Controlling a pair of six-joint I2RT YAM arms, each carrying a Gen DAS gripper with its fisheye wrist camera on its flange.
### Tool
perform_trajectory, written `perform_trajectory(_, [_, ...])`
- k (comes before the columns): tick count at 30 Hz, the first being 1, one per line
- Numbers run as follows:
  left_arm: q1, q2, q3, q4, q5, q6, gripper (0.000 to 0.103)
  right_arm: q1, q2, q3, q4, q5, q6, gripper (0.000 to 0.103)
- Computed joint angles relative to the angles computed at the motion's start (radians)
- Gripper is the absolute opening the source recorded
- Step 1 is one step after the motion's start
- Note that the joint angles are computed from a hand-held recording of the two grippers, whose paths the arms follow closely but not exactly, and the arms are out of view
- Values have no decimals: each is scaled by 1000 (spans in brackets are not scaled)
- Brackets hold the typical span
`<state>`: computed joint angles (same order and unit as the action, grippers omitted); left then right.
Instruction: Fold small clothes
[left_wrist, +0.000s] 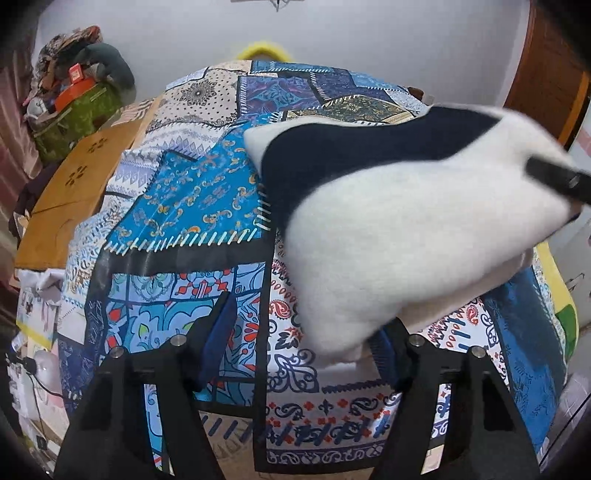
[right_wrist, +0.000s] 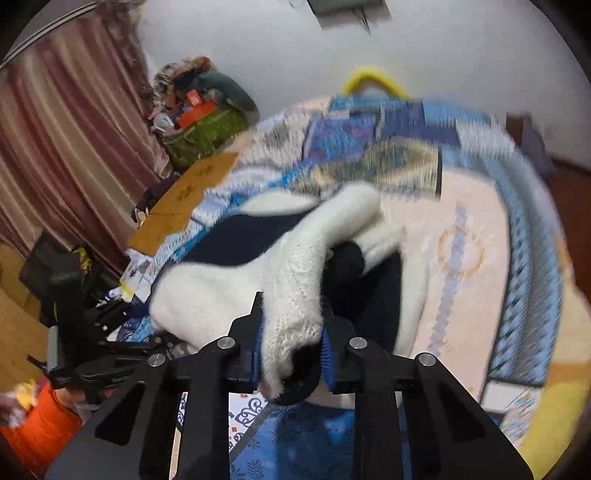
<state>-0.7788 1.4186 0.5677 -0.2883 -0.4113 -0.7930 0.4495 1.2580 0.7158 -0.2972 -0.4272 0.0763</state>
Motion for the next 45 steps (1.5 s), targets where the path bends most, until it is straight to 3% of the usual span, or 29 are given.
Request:
perform_trajectory(5, [-37,14,12,-21,-38,-27,71,-21,-112,-3,-46,29,-69,21])
perform_trajectory(10, [-34,20,4,-4,-38,-29,75,-70,15,-55,-10,52,-122,22])
perform_trajectory(15, [-36,-6,0,-24,-28,-9,76,-161,58,-101,31,-24,-132,30])
perform_trajectory(20, [-68,-106,-3,-119,-23,-9,75,-121,-61,-101,-30,99,-188,42])
perform_trajectory(23, [-108,-193,11,-216,-77,-15,75,-99,-133,-87,-72,158,-233,43])
perform_trajectory(29, [-40,-345,86,-289,-109,87,75,-81,-142,-12,-89,127,-249,43])
perform_trajectory(33, [51,-297,160,-239,-77,195,75,-49,-81,53,-67,97,-225,44])
perform_trajectory(38, [181,-140,243,-106,71,314,75,-5,35,122,-31,96,-210,45])
perform_trajectory(45, [228,127,338,1,195,376,75,-5,267,238,-62,71,-205,45])
